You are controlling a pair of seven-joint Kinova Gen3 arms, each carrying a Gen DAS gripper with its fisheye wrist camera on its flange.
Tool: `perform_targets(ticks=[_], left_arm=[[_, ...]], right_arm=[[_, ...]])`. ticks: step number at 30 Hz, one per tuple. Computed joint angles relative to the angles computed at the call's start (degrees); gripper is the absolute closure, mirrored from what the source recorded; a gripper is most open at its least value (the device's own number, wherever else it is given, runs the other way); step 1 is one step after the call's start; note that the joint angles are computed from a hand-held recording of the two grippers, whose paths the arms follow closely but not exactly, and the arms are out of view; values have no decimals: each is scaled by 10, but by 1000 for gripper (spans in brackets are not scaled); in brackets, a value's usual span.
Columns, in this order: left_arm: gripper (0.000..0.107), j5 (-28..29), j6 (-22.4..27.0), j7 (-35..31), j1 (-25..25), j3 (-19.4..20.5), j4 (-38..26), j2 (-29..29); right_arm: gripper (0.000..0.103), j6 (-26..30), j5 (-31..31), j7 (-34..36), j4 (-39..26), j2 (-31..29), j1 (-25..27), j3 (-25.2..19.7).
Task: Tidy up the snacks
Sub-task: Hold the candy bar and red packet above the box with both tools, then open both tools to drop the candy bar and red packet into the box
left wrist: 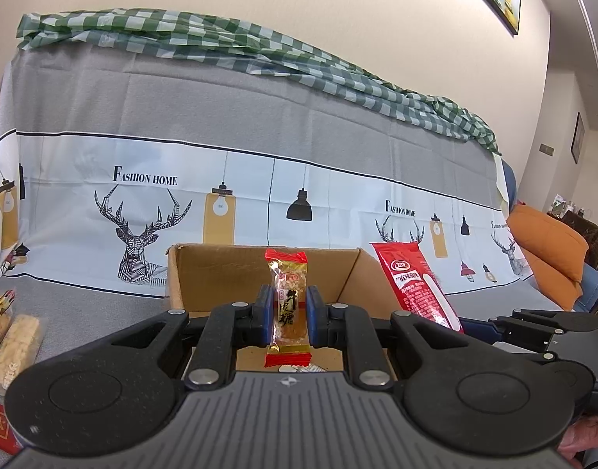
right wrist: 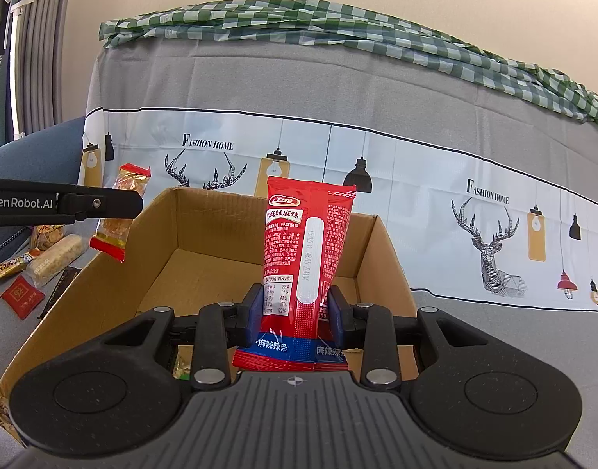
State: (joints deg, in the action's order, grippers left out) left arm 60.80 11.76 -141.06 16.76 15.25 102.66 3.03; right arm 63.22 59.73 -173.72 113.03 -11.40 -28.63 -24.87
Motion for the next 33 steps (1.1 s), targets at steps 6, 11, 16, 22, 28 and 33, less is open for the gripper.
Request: perform_targets(ticks=[6, 11, 16, 22, 28, 33], left_arm=[[90, -2, -1, 2, 0, 0, 0, 0], [90, -4, -1, 4, 1, 1, 0, 0], [90, 8, 0, -8, 0, 2, 1, 0], [86, 56, 29, -58, -7, -2, -2, 3], [71, 79, 36, -79, -1, -14, -1, 3], [71, 72, 36, -68, -3, -19, -1, 1]], right_arm=[[67, 0, 1, 0, 0, 1, -1, 0], [67, 0, 0, 0, 0, 1, -1, 0], [67, 2, 2, -1, -1, 2, -2, -1], [66, 2, -1, 2, -2, 3, -4, 2], [60, 14, 1, 1, -5, 9, -8, 1], [60, 20, 4, -6, -9, 14, -12, 2]])
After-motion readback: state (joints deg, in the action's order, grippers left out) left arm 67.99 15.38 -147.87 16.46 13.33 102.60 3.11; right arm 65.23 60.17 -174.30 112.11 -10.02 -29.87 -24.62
